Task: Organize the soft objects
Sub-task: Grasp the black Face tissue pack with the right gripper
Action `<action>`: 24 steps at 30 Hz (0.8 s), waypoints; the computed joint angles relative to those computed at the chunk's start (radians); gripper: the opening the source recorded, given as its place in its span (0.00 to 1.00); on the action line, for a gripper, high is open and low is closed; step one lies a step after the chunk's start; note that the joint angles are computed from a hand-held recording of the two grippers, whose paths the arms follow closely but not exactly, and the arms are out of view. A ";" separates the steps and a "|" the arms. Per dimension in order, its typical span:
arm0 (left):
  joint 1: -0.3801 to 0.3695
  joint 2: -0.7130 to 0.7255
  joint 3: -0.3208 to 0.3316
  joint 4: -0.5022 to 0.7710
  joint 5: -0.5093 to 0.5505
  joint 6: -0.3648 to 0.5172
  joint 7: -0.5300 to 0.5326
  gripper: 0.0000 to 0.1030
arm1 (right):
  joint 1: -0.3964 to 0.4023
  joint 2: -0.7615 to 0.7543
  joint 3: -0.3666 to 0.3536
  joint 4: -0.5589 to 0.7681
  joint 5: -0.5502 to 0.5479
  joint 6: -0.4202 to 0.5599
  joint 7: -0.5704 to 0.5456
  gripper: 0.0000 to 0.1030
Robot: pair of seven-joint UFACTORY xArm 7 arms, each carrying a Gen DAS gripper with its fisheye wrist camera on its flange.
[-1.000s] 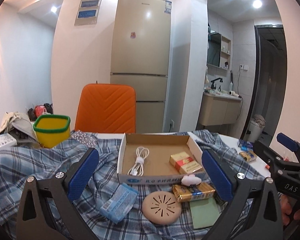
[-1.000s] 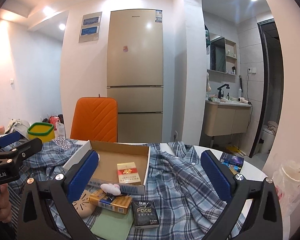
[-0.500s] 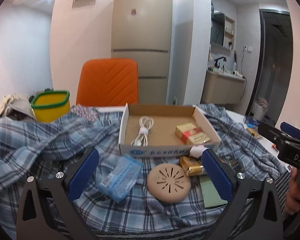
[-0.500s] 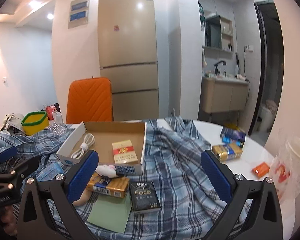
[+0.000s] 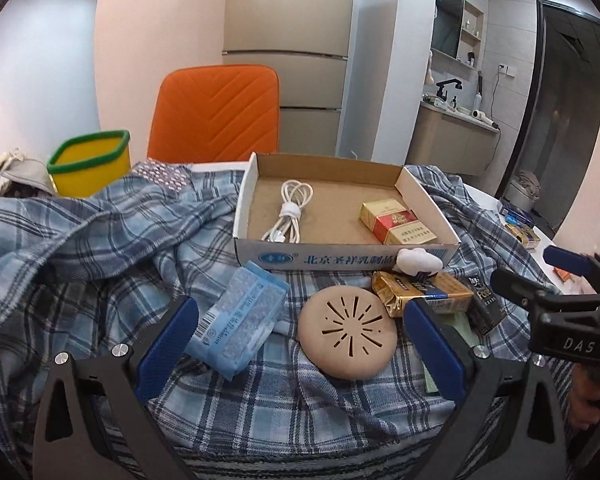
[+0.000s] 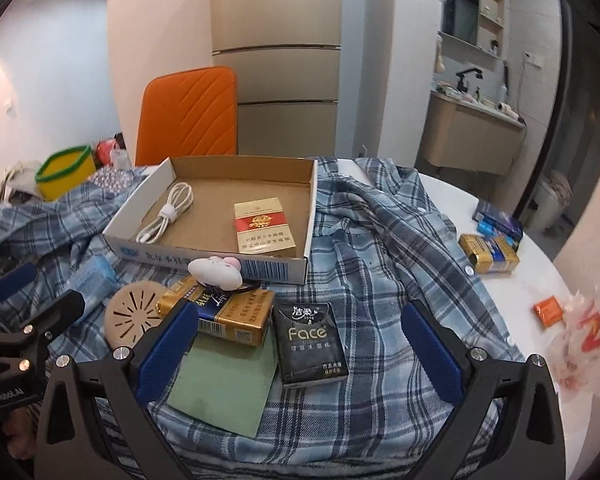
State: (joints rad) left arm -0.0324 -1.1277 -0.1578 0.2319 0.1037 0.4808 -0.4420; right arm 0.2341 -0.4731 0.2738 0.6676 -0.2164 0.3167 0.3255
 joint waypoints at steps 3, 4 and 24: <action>-0.018 0.025 0.014 0.004 -0.006 -0.003 0.017 0.99 | 0.025 0.013 -0.020 0.017 -0.017 0.029 -0.084 0.96; -0.021 0.030 0.015 0.005 -0.007 -0.003 0.021 0.98 | 0.031 0.018 -0.027 0.018 -0.018 0.029 -0.109 0.94; -0.055 0.108 0.038 0.038 -0.045 0.033 0.086 0.98 | 0.120 0.166 -0.172 0.077 0.381 0.133 -0.367 0.62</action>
